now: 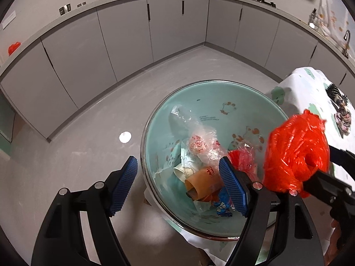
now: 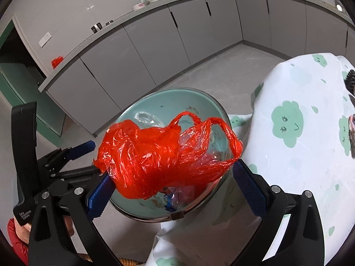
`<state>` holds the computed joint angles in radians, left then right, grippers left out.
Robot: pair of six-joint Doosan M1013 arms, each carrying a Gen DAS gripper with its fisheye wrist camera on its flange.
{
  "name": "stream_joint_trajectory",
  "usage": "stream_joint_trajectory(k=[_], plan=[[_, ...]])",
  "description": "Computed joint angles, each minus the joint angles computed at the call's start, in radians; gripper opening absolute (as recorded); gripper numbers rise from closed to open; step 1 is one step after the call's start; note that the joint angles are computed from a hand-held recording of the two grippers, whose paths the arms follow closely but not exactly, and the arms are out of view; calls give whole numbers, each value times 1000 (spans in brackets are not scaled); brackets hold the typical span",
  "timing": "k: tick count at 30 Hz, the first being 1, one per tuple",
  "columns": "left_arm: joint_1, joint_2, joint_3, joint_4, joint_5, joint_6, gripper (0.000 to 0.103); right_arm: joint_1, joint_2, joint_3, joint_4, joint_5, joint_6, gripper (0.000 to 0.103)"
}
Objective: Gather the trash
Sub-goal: 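Move both open tools back toward the black glove and checkered rag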
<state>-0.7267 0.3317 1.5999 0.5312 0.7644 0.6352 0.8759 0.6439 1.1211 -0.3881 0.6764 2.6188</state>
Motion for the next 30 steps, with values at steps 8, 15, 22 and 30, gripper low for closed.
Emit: stream_joint_trajectory(k=[8,15,22,30], plan=[[2,1,-2,65,31,-91,75,11,-10,33,-37,-1,-29,98],[1,-9,1,102,29,-124,75,19,-18,43,-89,0,7,98],[-5,-16,-1,95,28,-109,75,22,-63,104,-210,-6,162,98],[-17,-12,-18,94,40,-102,75,20,-126,189,-351,25,362,98]])
